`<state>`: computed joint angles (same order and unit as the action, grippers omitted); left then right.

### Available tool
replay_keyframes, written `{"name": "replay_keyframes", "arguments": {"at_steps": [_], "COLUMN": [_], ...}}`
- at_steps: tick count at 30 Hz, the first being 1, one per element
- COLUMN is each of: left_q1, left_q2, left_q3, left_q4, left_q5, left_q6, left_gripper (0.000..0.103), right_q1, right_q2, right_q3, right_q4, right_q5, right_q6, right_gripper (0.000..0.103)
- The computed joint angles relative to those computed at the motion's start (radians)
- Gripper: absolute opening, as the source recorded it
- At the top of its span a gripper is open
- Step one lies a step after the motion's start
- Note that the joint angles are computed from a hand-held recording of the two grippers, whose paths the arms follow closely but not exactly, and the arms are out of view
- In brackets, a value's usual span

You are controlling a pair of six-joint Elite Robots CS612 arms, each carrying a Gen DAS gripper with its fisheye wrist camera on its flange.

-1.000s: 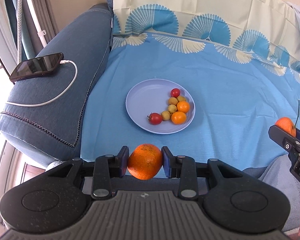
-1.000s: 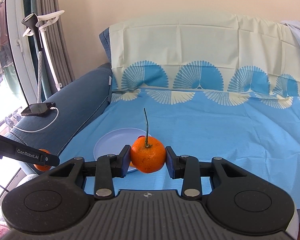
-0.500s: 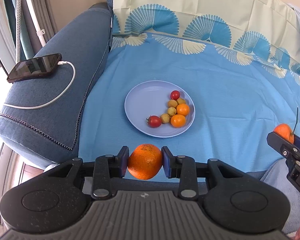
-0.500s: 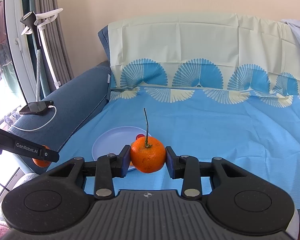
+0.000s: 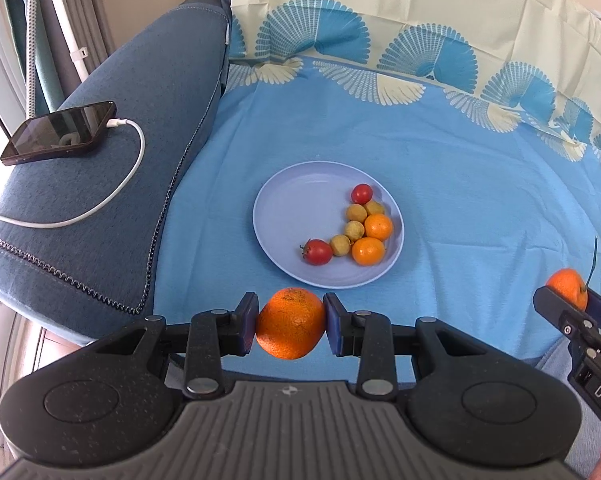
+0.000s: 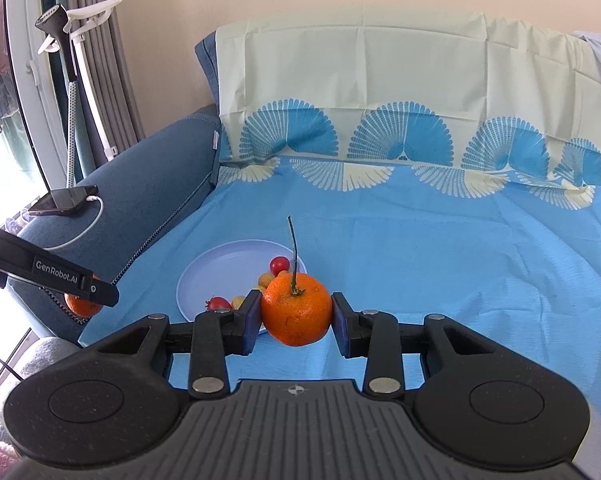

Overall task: Organize fruits
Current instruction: 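Carry both held oranges in the two tools over the plate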

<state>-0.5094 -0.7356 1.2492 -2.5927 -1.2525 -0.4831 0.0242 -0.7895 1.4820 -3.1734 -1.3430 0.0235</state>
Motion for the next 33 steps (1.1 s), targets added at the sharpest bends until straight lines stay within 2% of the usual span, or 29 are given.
{"name": "replay_keyframes", "arguments": {"at_steps": [15,33], "left_q1": [0.032,0.064], "left_q2": [0.112,0.257], "left_q3": [-0.185,-0.415], "left_q4": [0.101,0.238], "left_q5": [-0.022,-0.035], "left_q6": [0.006,0.027], "left_gripper": [0.039,0.039], "right_q1": [0.02,0.042], "right_q2": [0.087,0.226], "right_q3": [-0.152,-0.38], "right_q4": [0.124,0.276], "right_q5": [0.016,0.038], "right_q6": [-0.008,-0.054], "right_gripper": [0.038,0.038]}}
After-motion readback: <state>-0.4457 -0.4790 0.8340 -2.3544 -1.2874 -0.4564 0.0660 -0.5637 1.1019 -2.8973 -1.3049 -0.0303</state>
